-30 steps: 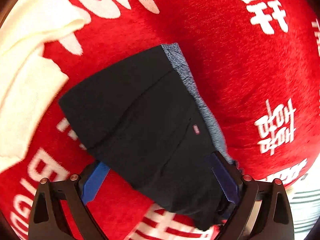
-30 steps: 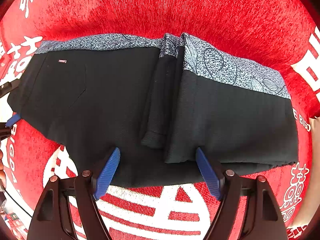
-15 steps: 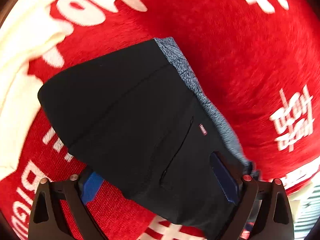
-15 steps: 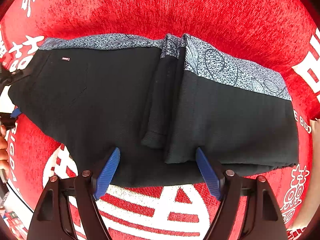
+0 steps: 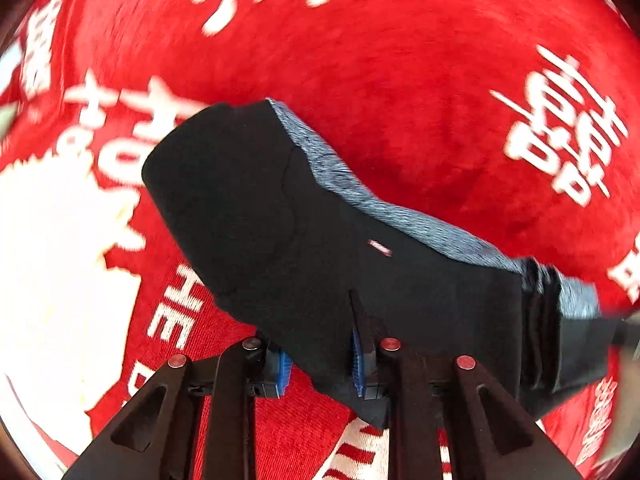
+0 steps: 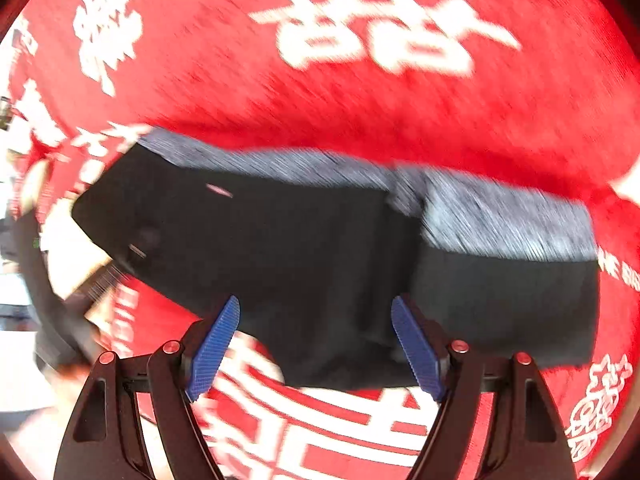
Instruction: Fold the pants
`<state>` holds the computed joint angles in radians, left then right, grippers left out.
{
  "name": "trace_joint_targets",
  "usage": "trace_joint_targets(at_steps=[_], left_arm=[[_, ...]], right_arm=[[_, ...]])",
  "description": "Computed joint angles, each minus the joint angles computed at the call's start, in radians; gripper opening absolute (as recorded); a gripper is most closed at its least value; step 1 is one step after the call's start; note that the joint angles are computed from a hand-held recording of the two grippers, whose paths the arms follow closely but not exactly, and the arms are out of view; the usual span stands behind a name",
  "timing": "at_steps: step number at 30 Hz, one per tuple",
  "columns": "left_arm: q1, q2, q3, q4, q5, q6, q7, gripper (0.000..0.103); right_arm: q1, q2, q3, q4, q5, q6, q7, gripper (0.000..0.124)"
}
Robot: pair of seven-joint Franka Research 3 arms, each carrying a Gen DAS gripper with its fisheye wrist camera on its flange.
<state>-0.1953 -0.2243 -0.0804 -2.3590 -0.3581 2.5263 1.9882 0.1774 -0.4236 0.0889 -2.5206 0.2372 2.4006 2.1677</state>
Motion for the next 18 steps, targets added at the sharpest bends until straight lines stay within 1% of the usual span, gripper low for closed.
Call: trace_joint_targets(at_steps=[3,4,5,6,7,10,11,14,18], left_arm=[[-0.012,-0.024,-0.015,-0.021,0.032,0.032,0.015,0.024],[-0.016,-0.033,-0.014,-0.031,0.040,0.041,0.022,0.024],[-0.021,-0.044,-0.012,-0.044,0.047,0.050,0.031,0.024],[-0.027,-0.055,-0.011,-0.054,0.053,0.059,0.035,0.024],[-0.032,-0.063,-0.011,-0.063,0.060,0.069,0.035,0.024],[-0.051,-0.080,-0.007,-0.085,0.077,0.097,0.040,0.024],[-0.056,-0.094,0.012,-0.097,0.071,0.099,0.065,0.024],[-0.071,-0.117,0.016,-0.121,0.082,0.123,0.073,0.024],[-0.091,-0.134,0.021,-0.144,0.096,0.154,0.072,0.024]], right_arm=[[0.039,0.105,-0.063,0.135,0.103,-0.020,-0.132,0.086],[0.049,0.163,-0.081,0.209,0.145,-0.044,-0.185,0.087],[0.049,0.197,-0.065,0.252,0.157,-0.059,-0.188,0.089],[0.057,0.256,-0.072,0.329,0.173,-0.093,-0.223,0.090],[0.058,0.296,-0.068,0.383,0.183,-0.129,-0.247,0.094],[0.061,0.448,-0.052,0.586,0.177,-0.243,-0.309,0.102],[0.062,0.490,-0.047,0.645,0.166,-0.278,-0.319,0.102],[0.074,0.639,-0.033,0.845,0.110,-0.408,-0.330,0.102],[0.092,0.778,-0.030,1.007,0.054,-0.547,-0.336,0.102]])
